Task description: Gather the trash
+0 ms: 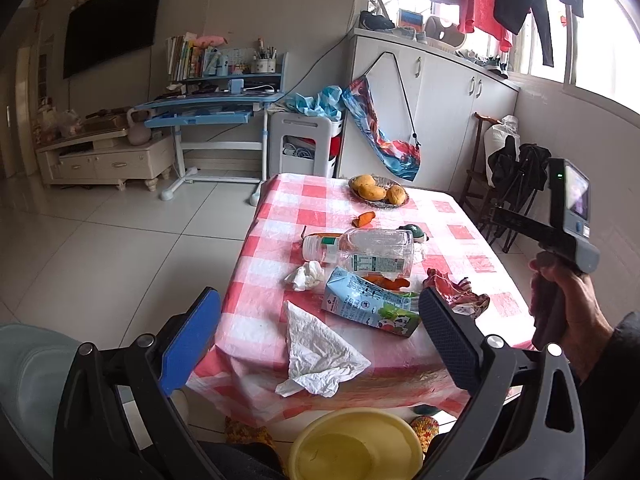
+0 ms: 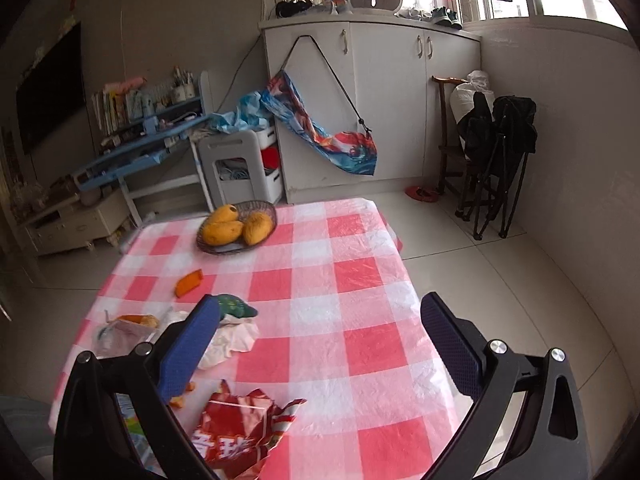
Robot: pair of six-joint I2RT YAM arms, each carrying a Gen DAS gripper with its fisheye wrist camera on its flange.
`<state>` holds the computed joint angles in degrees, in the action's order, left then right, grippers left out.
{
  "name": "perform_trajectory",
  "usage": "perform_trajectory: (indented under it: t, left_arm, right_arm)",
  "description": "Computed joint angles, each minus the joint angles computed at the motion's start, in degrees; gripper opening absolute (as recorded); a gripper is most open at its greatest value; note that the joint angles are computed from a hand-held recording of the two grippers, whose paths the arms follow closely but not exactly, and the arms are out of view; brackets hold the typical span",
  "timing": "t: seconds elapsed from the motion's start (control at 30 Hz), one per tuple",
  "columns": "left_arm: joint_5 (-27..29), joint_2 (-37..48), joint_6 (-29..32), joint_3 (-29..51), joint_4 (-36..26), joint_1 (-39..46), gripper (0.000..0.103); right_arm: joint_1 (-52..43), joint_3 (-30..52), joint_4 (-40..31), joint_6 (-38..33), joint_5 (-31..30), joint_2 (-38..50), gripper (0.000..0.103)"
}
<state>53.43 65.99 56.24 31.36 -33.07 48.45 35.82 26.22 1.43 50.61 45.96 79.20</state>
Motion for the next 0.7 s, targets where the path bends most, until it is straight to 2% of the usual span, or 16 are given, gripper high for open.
perform_trajectory:
  t: [0.2, 0.37, 0.5, 0.7]
  left_arm:
    - [0.80, 1.09, 6.13, 3.11, -5.77, 5.93, 0.096]
    - [1.42, 2.64, 11.47, 3.42, -7.38, 9.82, 0.096]
    - [0.93, 2.93, 12.65, 1.16, -4.33, 9.68, 0.096]
    - [3.10, 3.63, 17.40, 2.28, -9.43, 10.86, 0.096]
  right_arm:
    - [14.76, -1.84, 0.51, 3.60, 5.68, -1.42, 0.096]
    - [23.79, -0.14, -5.10, 9.96, 9.73, -0.37, 0.096]
    - [29.20, 2.62, -10.21, 13.90, 12.48, 2.80, 0.096]
    - [35.19, 5.93, -18.72, 21.69, 15.61, 5.53, 0.096]
